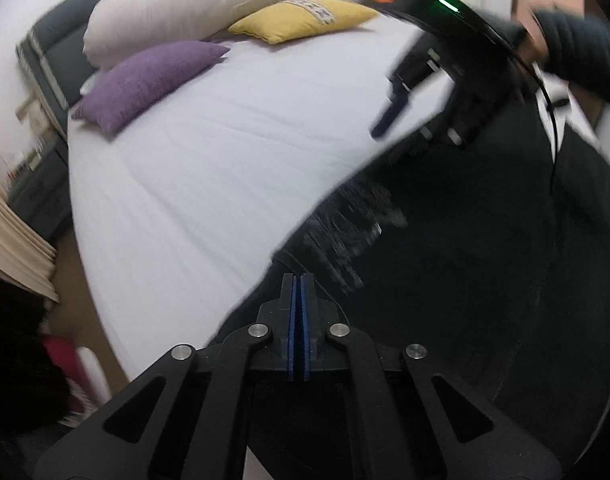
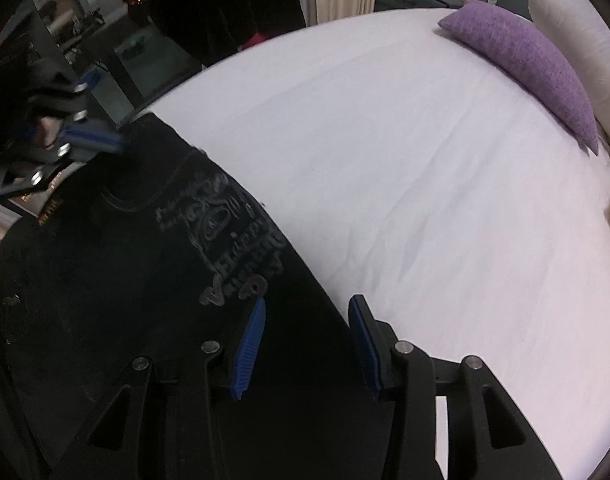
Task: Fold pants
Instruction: 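Close the left gripper on the waistband while the right gripper grips the other waistband end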
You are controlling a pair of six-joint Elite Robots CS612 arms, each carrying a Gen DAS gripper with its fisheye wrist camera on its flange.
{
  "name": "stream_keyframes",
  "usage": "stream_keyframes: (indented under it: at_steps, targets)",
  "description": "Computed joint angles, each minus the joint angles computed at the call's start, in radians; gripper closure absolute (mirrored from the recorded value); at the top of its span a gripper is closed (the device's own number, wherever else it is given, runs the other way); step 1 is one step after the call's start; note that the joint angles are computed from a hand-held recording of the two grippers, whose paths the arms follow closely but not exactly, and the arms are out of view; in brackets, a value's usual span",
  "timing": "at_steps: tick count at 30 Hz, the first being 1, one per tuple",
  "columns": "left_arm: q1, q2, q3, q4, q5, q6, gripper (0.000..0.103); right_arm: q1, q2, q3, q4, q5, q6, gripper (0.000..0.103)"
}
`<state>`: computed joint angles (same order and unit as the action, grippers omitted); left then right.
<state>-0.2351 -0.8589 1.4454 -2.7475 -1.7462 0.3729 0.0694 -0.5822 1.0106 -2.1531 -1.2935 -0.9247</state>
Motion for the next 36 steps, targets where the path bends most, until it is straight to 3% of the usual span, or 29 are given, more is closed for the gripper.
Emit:
stream_keyframes:
  at_steps: [3,4,5,6,7,10,12,13,17,24,26,28,30,32,36]
  targets:
    - [0.022,0.042,-0.110,0.176,-0.072,-0.013,0.091,-0.007,-0.004,0.005,0.005,0.013,-0.002,0.056]
    - [0.029,0.059,-0.150,0.243,-0.101,-0.013,0.073,-0.009,-0.006,0.008,0.006,0.014,-0.004,0.056]
    - [0.031,0.069,-0.173,0.276,-0.112,-0.014,0.032,-0.011,-0.009,0.013,0.001,0.014,-0.007,0.056]
    - [0.034,0.079,-0.193,0.302,-0.126,-0.014,0.014,-0.015,-0.012,0.019,-0.004,0.018,-0.010,0.056]
    - [0.036,0.087,-0.204,0.306,-0.146,-0.013,0.006,-0.018,-0.014,0.021,-0.005,0.026,-0.009,0.056]
    - [0.039,0.103,-0.241,0.339,-0.177,-0.008,0.008,-0.025,-0.043,0.080,-0.056,0.058,0.016,0.056]
    - [0.041,0.117,-0.263,0.338,-0.190,-0.026,0.043,-0.034,-0.052,0.095,-0.073,0.074,0.031,0.056]
    - [0.042,0.130,-0.290,0.379,-0.186,-0.038,0.075,-0.039,-0.062,0.114,-0.086,0.078,0.036,0.056]
    - [0.044,0.180,-0.383,0.542,-0.166,-0.031,0.078,-0.056,-0.079,0.142,-0.109,0.094,0.054,0.056]
    - [0.045,0.190,-0.397,0.585,-0.186,0.010,0.073,-0.055,-0.081,0.150,-0.123,0.094,0.069,0.056]
    - [0.040,0.192,-0.398,0.594,-0.167,0.029,0.035,-0.051,-0.084,0.160,-0.130,0.096,0.070,0.056]
    - [0.035,0.197,-0.400,0.609,-0.151,0.055,0.034,-0.041,-0.078,0.148,-0.128,0.093,0.073,0.056]
    - [0.031,0.202,-0.400,0.614,-0.124,0.062,0.040,-0.040,-0.077,0.149,-0.135,0.095,0.077,0.056]
    - [0.037,0.210,-0.407,0.617,-0.156,0.062,0.069,-0.041,-0.078,0.152,-0.136,0.099,0.079,0.056]
    - [0.048,0.231,-0.447,0.676,-0.216,0.054,0.081,-0.042,-0.078,0.151,-0.131,0.092,0.076,0.056]
